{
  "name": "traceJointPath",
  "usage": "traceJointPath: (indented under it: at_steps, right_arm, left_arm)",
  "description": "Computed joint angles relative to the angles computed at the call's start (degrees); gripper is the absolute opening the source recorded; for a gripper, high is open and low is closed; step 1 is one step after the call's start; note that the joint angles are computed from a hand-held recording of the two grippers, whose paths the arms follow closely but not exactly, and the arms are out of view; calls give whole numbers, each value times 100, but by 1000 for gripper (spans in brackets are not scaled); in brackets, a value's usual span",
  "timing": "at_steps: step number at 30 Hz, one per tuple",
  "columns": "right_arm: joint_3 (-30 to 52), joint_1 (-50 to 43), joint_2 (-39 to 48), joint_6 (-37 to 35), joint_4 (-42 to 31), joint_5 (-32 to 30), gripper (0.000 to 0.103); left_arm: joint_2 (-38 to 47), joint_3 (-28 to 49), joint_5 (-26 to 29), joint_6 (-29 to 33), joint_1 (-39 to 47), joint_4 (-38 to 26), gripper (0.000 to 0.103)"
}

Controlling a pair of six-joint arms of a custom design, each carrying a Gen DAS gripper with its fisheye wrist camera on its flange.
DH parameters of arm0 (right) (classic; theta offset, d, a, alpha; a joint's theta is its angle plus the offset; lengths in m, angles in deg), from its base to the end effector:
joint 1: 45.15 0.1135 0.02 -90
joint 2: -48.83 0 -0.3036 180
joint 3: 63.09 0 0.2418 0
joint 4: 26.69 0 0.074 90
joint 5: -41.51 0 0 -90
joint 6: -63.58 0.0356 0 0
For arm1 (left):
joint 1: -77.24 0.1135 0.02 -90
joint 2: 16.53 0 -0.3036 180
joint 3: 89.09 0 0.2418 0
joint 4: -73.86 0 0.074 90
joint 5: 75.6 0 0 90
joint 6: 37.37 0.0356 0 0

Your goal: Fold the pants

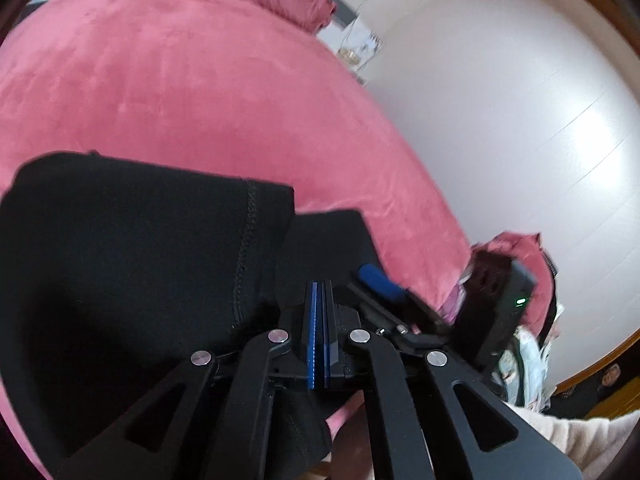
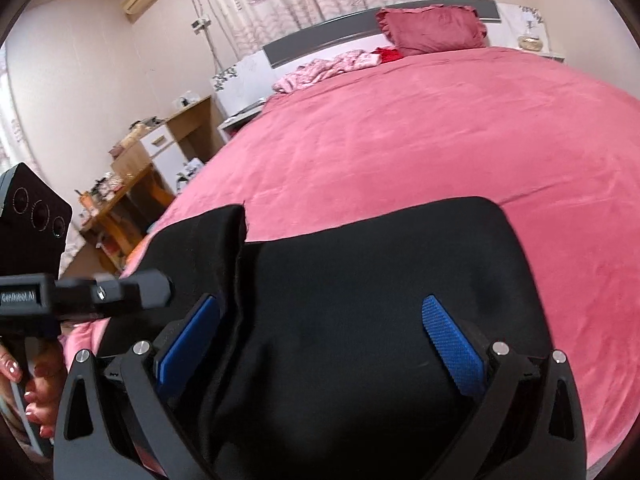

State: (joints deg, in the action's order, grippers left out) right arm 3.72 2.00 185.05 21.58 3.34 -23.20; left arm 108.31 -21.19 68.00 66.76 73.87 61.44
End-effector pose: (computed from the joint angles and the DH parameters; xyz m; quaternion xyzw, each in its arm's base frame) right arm 0.2875 0.2875 0.0298 0.1001 0.8814 0.1744 0.4275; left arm 0.3566 -0.0497 0.0710 0.2134 0.8556 -0.4266 0.2008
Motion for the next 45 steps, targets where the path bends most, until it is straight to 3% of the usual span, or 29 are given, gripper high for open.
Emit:
traceJointPath:
  at_steps: [3,5,6,7,9,14,18,21,27,30,31,34,36,39,42,45]
  right_arm:
    - [30,-64,25,81,274,-625,101]
    - [74,-132,86,183,465,-1097,101]
    - [151,-146,127,262,486,-1310,100]
    - [243,-153,175,330,480,-1493,100]
    - [417,-170,257,404,424,-1804,96]
    - [992,-119,365,451,-428,-1904,70]
    - [985,-218,494,876,-25,-2241,62]
    - [1180,-289,699,1016,183,-2762,51]
    - [2009,-174,879,859,-673,-2850,47]
    - [1870,-185,846,1218,-448,-2862,19]
    - [1724,-222,837,1375,-141,-2947,15]
    - [1217,-276,699,1583,819,-2965,14]
    - [1004,-276,455,1406,985,-2809,13]
    - [718,-332,94,1312,1177,-2752,13]
    - [45,-450,-486,1182,1516,-2527,13]
    - [-762,-637,-1021,1154,1989,-2333,13]
  left_arm:
    - [-441,-543,-217,-42,342,821,3]
    - [-559,-772,-460,-168,622,1312,43]
    - [-564,-959,-657,-434,849,1801,90]
    - [-528,-1067,-723,-673,971,2175,96]
    - [-343,-1169,-944,-1139,1311,2658,96]
    - [123,-779,-1467,-1249,1663,2151,96]
    - [390,-459,-1975,-1042,1748,1733,96]
    - [581,-234,-2023,-776,1815,1408,97]
    - [907,36,-1944,-746,1862,1134,97]
    - [883,-108,-2009,-776,1838,1314,97]
    - [833,-174,-2028,-765,1807,1348,97]
    - [710,-335,-1777,-629,1657,1318,97]
    - [523,-539,-1469,-407,1438,1296,97]
    - [135,-1095,-1360,-198,1049,1852,97]
    - [-213,-1406,-1252,-372,659,2247,97]
    - [-350,-1343,-961,-611,349,2188,97]
